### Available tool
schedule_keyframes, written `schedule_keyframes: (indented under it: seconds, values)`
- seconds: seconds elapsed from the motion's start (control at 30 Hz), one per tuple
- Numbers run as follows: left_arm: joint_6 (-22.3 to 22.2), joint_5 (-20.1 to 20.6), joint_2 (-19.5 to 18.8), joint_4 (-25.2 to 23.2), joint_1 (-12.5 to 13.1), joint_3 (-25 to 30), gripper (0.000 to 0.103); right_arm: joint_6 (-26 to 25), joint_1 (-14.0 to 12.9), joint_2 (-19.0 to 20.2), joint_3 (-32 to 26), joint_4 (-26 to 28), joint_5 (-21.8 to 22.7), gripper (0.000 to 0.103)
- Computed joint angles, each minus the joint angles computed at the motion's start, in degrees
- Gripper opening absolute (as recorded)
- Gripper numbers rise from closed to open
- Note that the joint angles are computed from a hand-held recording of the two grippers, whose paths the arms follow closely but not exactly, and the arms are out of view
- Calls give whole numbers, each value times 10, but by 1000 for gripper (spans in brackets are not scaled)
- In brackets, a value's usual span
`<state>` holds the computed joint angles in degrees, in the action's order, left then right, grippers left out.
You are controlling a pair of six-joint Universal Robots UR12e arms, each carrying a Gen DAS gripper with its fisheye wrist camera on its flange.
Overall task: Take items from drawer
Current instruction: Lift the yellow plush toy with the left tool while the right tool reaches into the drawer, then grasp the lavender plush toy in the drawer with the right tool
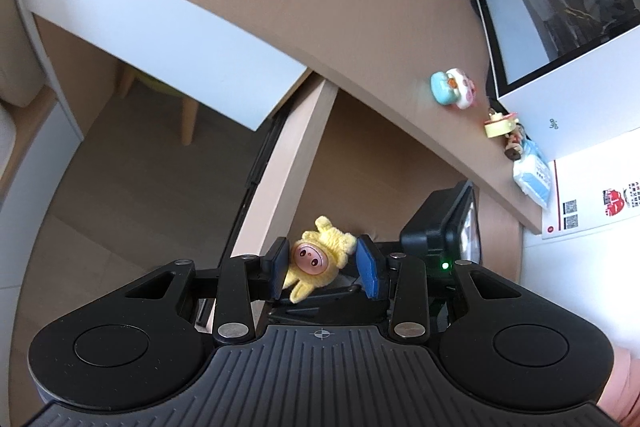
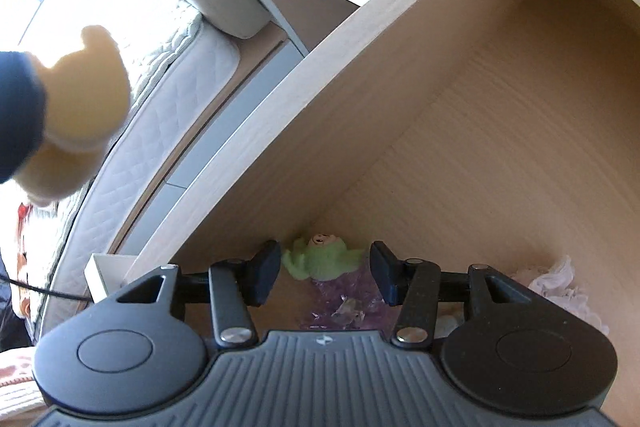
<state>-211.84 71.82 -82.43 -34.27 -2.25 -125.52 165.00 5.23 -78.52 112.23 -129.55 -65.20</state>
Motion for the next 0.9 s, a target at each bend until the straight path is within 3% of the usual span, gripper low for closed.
schedule_keyframes:
  seconds: [0.17, 0.23, 0.3, 0.4, 0.57, 0.63, 0.67, 0.73, 0.77, 0.87, 0.9]
  values:
    - [7, -9, -5, -2, 0, 1, 41, 12, 0, -15, 11, -13, -18, 46]
    - [13, -17, -10, -1, -1, 2, 41, 13, -5, -27, 20, -15, -22, 25]
    - [23, -29, -16, 1, -1, 3, 41, 25, -10, -42, 31, -23, -44, 21]
    - [44, -48, -27, -4, -4, 6, 41, 62, -21, -67, 55, -54, -98, 21]
    - [77, -77, -45, -21, -10, 16, 41, 134, -62, -110, 88, -60, -130, 19]
    - [84, -82, -50, -19, -11, 19, 41, 167, -88, -131, 97, -31, -102, 25]
    - [86, -85, -52, -15, -12, 20, 41, 184, -102, -124, 87, -15, -60, 29]
    - [87, -91, -54, -7, -12, 20, 41, 208, -119, -113, 76, 26, 33, 47]
    - [85, -94, -54, -3, -11, 19, 41, 214, -122, -111, 75, 41, 53, 47]
    - [77, -96, -53, 9, -8, 14, 41, 215, -109, -97, 59, 96, 39, 47]
    - [74, -96, -52, 12, -8, 13, 41, 217, -106, -90, 54, 115, 38, 52]
